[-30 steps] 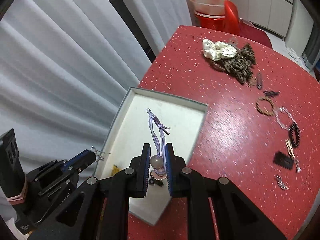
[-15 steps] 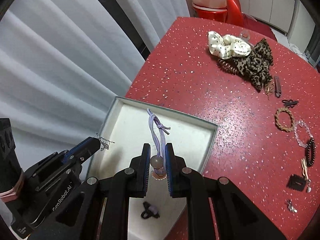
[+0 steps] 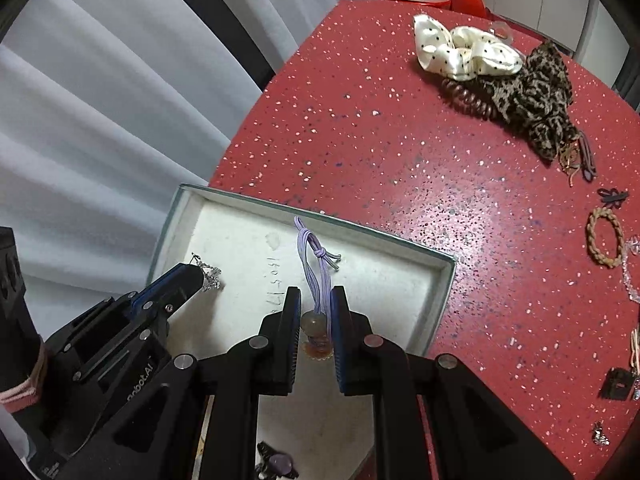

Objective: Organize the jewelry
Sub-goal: 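Carry both items over the tray and open both tools to drop them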

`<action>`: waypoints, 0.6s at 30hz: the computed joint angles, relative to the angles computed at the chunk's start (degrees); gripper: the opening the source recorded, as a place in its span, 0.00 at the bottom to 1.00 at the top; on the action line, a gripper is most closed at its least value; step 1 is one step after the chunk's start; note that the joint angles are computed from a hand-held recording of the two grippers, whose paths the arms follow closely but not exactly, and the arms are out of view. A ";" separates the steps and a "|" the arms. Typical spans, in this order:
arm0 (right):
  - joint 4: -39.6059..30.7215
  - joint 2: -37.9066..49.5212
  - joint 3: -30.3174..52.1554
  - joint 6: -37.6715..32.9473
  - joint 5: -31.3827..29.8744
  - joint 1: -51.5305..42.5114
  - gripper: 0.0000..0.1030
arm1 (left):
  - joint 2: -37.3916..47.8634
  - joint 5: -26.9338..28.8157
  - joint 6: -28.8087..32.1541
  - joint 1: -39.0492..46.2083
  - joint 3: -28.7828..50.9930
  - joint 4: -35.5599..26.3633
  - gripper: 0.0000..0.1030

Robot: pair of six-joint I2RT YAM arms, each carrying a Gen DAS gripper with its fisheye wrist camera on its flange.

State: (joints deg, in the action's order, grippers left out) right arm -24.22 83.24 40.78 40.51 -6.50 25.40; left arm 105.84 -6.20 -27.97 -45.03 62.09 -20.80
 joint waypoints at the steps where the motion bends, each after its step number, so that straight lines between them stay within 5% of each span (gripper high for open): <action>1: 0.64 0.38 -0.32 0.18 -0.10 -0.08 0.15 | 0.28 -0.25 0.13 -0.17 0.08 0.06 0.05; 16: 4.31 1.32 -3.52 1.02 -2.78 -1.62 0.17 | 2.60 -3.33 0.01 -1.67 1.29 -1.63 0.06; 18: 3.77 0.44 -3.52 0.86 -3.22 -2.16 0.27 | 2.87 -4.03 0.11 -1.95 1.67 -2.23 0.06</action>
State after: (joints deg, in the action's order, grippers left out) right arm -20.44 83.68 37.26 41.37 -9.72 23.23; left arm 108.71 -10.24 -27.87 -46.97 63.76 -23.03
